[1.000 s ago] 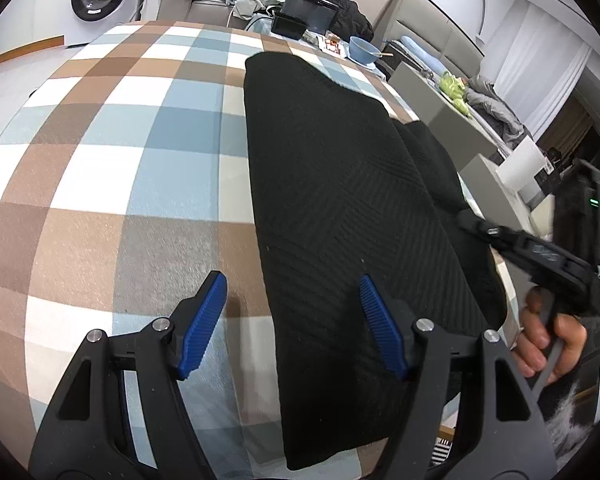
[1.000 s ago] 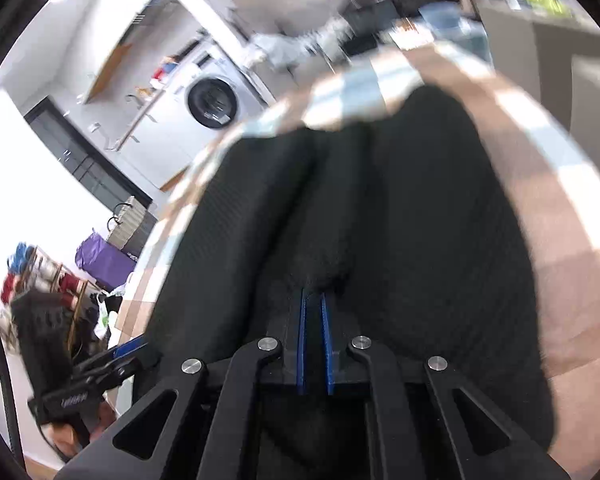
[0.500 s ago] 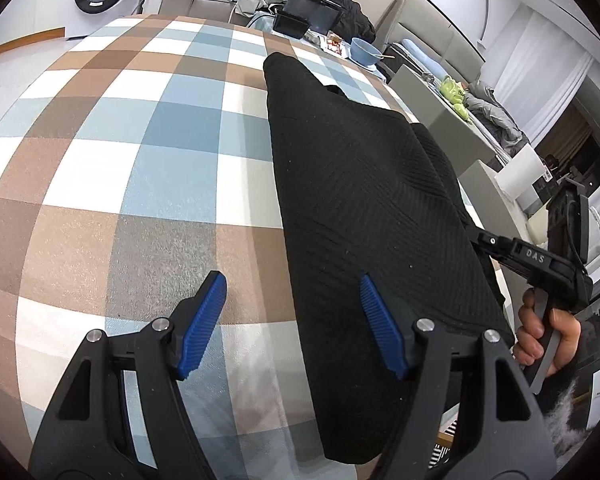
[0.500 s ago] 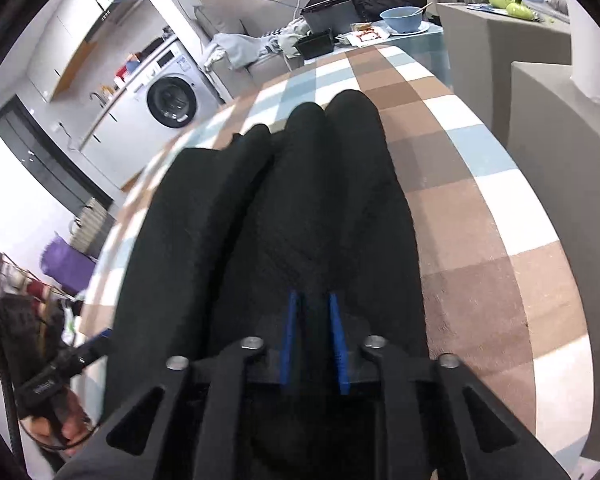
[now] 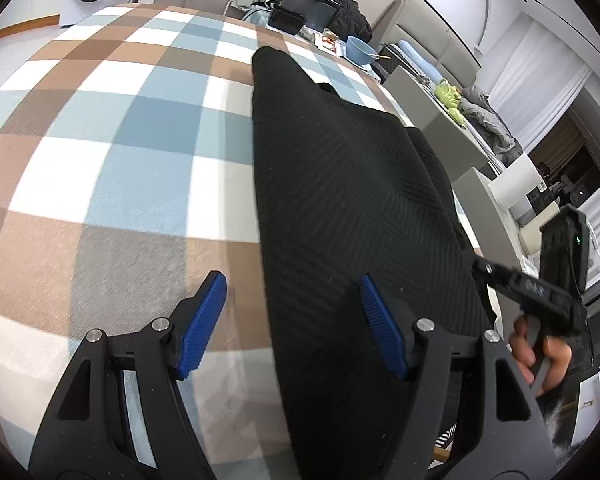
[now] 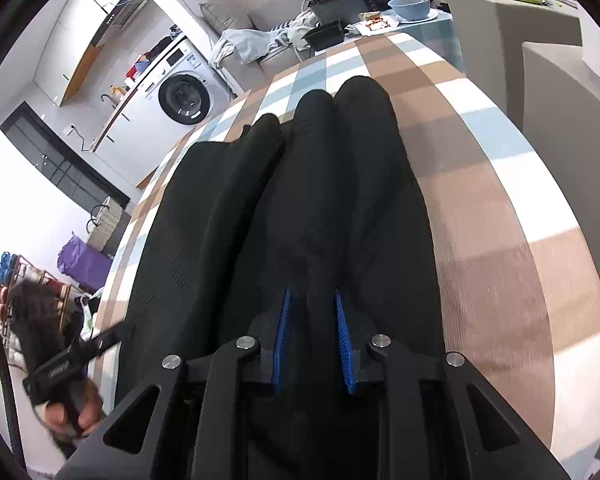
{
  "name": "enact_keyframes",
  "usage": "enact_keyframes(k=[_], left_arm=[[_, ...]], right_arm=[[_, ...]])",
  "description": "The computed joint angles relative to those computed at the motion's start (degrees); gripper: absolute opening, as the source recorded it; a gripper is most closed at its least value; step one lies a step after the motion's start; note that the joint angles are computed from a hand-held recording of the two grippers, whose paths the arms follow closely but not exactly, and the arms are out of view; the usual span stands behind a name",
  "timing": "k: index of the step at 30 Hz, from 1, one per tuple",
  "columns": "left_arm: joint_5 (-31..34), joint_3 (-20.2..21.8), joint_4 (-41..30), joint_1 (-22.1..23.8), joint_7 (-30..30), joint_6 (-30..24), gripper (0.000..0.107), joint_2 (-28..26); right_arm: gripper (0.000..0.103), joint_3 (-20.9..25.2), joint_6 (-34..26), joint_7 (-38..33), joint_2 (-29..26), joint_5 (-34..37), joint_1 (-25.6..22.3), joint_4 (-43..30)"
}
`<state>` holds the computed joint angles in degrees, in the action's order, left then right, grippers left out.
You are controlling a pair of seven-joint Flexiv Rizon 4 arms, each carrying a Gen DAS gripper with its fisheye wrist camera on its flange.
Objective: Fold small clothes
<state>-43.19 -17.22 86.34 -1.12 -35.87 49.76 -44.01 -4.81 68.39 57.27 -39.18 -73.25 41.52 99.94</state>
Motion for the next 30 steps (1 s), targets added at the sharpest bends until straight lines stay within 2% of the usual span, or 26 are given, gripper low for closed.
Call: enact_keyframes(k=[2, 4, 5, 6, 8, 11, 13, 15, 17, 20, 28, 30], left_arm=[[0.1, -0.3, -0.6, -0.4, 0.0, 0.1, 0.067, -0.5], [0.5, -0.2, -1.5, -1.0, -0.4, 0.6, 0.064, -1.1], [0.7, -0.2, -2.0, -1.3, -0.9, 0.7, 0.059, -1.5], [1.0, -0.1, -2.6, -1.5, -1.7, 0.4, 0.052, -1.9], [1.1, -0.2, -2.9, -1.9, -2.5, 1.1, 0.045, -2.2], [1.9, -0.4, -2.1, -2.8, -1.9, 5.4, 0.031, -2.2], [2.3, -0.7, -1.7, -2.7, -1.9, 6.8, 0.027, -2.1], [2.5, -1.1, -1.8, -2.3, -2.1, 6.9, 0.023, -2.2], [2.7, -1.2, -2.0, -2.1, -2.5, 7.3, 0.023, -2.4], [3.3, -0.7, -3.1, -2.0, -4.0, 8.3, 0.023, -3.0], [10.0, 3.5, -12.5, -2.8, -9.9, 9.3, 0.023, -7.5], [11.2, 3.6, -14.7, -2.2, -11.2, 7.7, 0.025, -8.7]], right_arm=[[0.027, 0.5, -2.2, -0.9, 1.1, 0.5, 0.9, 0.8], [0.039, 1.1, -7.9, -1.6, 2.9, 0.9, 2.6, 1.9], [0.050, 1.7, -10.1, -1.7, 3.5, 1.4, 2.9, 2.3], [0.052, 2.0, -12.3, -0.3, 4.3, 1.3, 3.3, 3.1], [0.052, 3.6, -14.1, -0.5, 4.7, 2.3, 2.5, 3.7], [0.051, 5.3, -14.2, -4.6, 3.4, 5.9, 1.5, 2.6], [0.049, 5.6, -14.8, -8.5, 2.0, 7.8, 1.7, 0.8], [0.034, 6.5, -16.6, -15.8, 0.0, 12.2, 1.7, -2.3], [0.032, 6.5, -17.6, -21.4, -1.6, 15.6, 2.1, -5.1], [0.025, 5.1, -17.0, -24.8, -2.9, 18.1, 2.8, -7.1], [0.025, 1.1, -9.9, -32.3, -9.7, 23.0, 2.7, -16.8], [0.030, 0.2, -9.3, -33.8, -11.3, 24.8, 3.0, -19.2]])
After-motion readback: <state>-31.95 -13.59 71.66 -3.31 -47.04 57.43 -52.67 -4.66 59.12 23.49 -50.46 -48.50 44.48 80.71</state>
